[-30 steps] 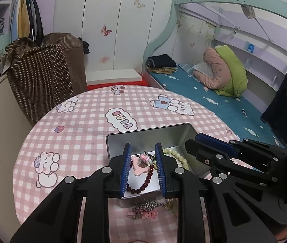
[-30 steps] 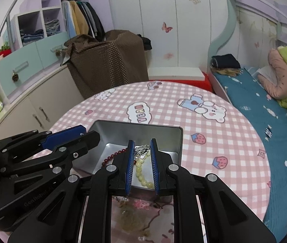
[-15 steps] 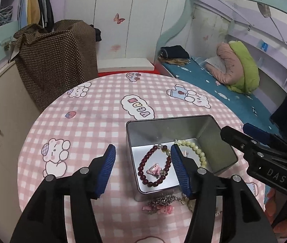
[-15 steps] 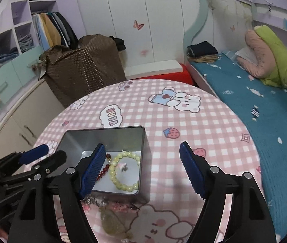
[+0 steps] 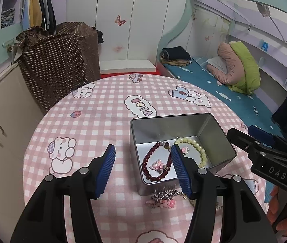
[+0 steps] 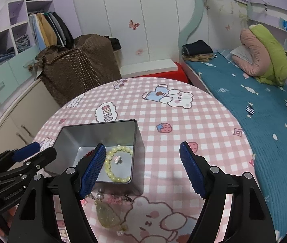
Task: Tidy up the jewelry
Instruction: 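Withdraw both grippers from the tin box toward the jade pendant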
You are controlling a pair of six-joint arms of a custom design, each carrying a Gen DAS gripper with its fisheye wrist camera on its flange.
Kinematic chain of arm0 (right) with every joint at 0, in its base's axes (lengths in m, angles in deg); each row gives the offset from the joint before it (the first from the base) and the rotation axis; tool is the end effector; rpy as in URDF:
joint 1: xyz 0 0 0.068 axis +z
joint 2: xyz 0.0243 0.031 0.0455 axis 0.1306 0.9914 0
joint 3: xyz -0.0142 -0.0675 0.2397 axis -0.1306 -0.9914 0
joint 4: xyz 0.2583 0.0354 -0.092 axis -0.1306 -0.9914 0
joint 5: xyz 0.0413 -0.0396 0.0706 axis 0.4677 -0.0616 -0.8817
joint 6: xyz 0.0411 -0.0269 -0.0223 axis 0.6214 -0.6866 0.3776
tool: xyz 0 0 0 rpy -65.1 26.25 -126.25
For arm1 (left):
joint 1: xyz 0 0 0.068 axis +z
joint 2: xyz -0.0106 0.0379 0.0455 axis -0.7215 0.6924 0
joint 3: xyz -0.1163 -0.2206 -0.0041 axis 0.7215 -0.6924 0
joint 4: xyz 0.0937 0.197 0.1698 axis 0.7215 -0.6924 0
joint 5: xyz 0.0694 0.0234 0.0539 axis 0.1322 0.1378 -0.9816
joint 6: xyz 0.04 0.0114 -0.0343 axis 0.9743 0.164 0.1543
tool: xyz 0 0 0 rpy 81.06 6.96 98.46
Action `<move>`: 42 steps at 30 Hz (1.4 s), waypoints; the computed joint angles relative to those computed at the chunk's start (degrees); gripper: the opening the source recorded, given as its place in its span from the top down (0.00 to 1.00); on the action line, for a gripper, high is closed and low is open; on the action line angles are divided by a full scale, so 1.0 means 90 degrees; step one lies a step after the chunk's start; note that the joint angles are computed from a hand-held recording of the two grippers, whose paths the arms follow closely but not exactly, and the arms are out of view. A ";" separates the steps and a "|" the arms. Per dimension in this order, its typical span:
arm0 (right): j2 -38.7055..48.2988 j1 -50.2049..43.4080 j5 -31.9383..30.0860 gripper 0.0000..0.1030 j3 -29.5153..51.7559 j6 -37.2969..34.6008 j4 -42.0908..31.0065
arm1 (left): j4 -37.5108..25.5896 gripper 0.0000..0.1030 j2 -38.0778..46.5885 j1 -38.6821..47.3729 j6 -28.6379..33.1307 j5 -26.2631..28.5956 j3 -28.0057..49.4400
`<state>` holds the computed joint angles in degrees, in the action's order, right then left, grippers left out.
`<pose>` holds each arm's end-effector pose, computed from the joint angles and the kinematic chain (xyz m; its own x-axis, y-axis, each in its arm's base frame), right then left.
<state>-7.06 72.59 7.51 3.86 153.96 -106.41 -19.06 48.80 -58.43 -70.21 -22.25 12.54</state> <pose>0.1438 0.2507 0.2162 -0.6187 0.3054 -0.7238 0.2339 0.9512 0.2015 0.1976 -0.0517 0.2298 -0.6382 0.2459 -0.7295 0.4452 0.8910 -0.0891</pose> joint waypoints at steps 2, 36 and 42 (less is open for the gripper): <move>-0.0039 0.0042 0.0030 0.29 -0.0003 0.0111 -0.0092 | -0.0065 0.47 -0.0057 0.0034 0.0023 0.0033 -0.0004; 0.1285 0.2105 0.0215 0.29 0.0404 0.1593 -0.0851 | -0.2297 0.47 -0.2515 0.1870 0.1382 0.0840 -0.1083; 0.1552 0.2022 0.0052 0.38 0.0445 0.1291 -0.0584 | -0.2469 0.47 -0.2619 0.2094 0.1565 0.0950 -0.1237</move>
